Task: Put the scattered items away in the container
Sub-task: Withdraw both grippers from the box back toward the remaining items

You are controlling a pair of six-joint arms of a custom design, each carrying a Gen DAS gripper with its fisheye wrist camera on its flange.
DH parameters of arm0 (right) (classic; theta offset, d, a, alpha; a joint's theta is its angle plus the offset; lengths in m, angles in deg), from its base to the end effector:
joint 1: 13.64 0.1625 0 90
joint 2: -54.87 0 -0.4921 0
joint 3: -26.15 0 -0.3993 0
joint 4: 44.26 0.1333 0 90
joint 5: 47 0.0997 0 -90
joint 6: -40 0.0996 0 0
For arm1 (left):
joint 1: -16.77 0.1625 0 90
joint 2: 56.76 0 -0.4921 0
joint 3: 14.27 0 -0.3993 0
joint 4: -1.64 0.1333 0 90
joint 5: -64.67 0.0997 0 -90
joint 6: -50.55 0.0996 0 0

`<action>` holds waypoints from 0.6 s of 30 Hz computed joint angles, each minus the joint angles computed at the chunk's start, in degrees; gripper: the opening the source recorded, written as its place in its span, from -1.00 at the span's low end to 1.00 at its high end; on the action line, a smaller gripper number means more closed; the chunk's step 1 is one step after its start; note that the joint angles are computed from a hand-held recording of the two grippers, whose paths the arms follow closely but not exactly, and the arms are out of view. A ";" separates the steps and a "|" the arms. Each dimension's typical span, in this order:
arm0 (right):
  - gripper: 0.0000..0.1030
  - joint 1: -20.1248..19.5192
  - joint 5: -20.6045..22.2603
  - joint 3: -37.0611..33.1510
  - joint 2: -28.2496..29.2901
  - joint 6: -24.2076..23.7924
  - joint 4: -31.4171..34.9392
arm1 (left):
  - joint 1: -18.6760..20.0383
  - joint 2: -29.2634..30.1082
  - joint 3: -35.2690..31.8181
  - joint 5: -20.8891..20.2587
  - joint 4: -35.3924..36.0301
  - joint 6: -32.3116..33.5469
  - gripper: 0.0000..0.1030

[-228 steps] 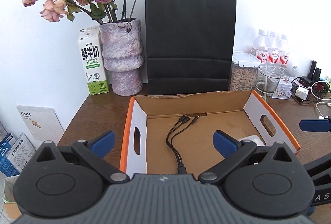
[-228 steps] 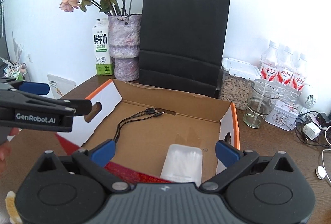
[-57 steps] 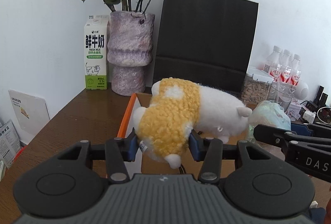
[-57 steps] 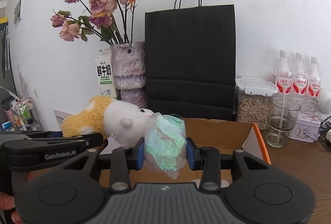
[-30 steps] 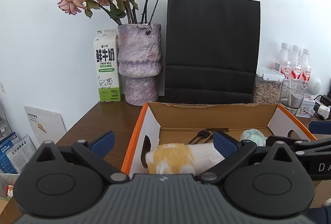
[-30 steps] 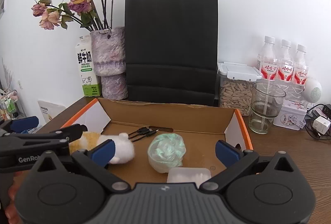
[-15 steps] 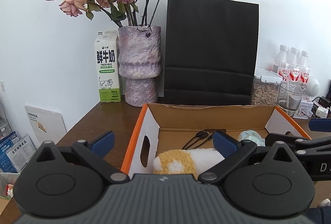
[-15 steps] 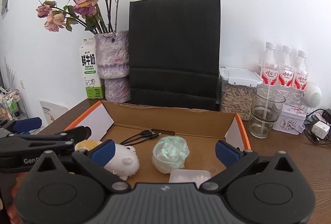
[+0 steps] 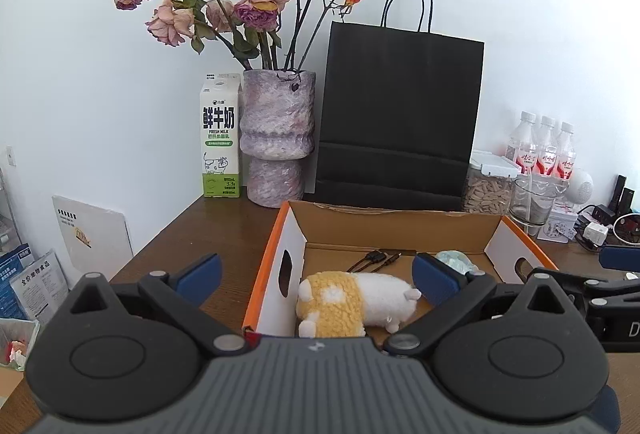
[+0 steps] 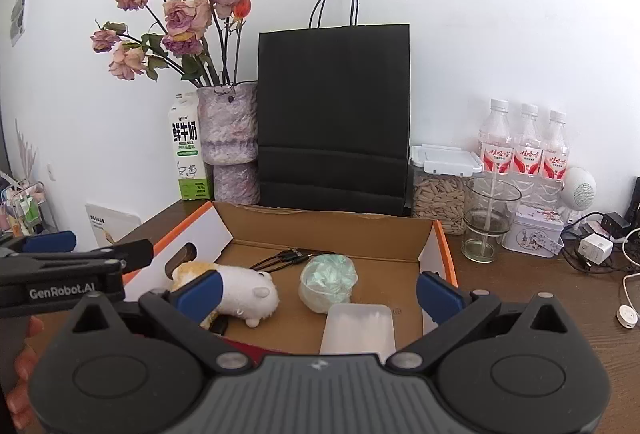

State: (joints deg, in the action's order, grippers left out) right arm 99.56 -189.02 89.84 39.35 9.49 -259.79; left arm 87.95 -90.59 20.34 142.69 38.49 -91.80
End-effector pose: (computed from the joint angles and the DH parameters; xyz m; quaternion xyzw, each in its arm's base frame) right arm 0.3742 -0.7340 0.0805 0.0724 -0.7497 0.5387 0.3774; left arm -0.1202 -0.8299 0.2926 0.3817 0.8081 -0.4176 0.1642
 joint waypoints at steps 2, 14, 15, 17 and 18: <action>1.00 0.60 -0.58 1.48 -0.41 0.44 -0.72 | 0.03 -1.84 2.82 0.10 -1.08 -0.08 1.00; 1.00 4.52 -3.75 8.60 -1.27 -0.98 -6.08 | 0.56 -10.67 15.80 0.27 -4.97 -0.31 1.00; 1.00 4.82 -3.89 9.20 -1.31 -1.18 -6.41 | 0.61 -11.31 16.77 0.31 -5.36 -0.31 1.00; 1.00 5.42 -4.36 10.40 -1.41 -1.33 -7.06 | 0.76 -12.57 18.68 0.36 -5.96 -0.42 1.00; 1.00 5.66 -4.61 10.91 -1.43 -1.28 -7.25 | 0.85 -13.03 19.34 0.39 -5.94 -0.50 1.00</action>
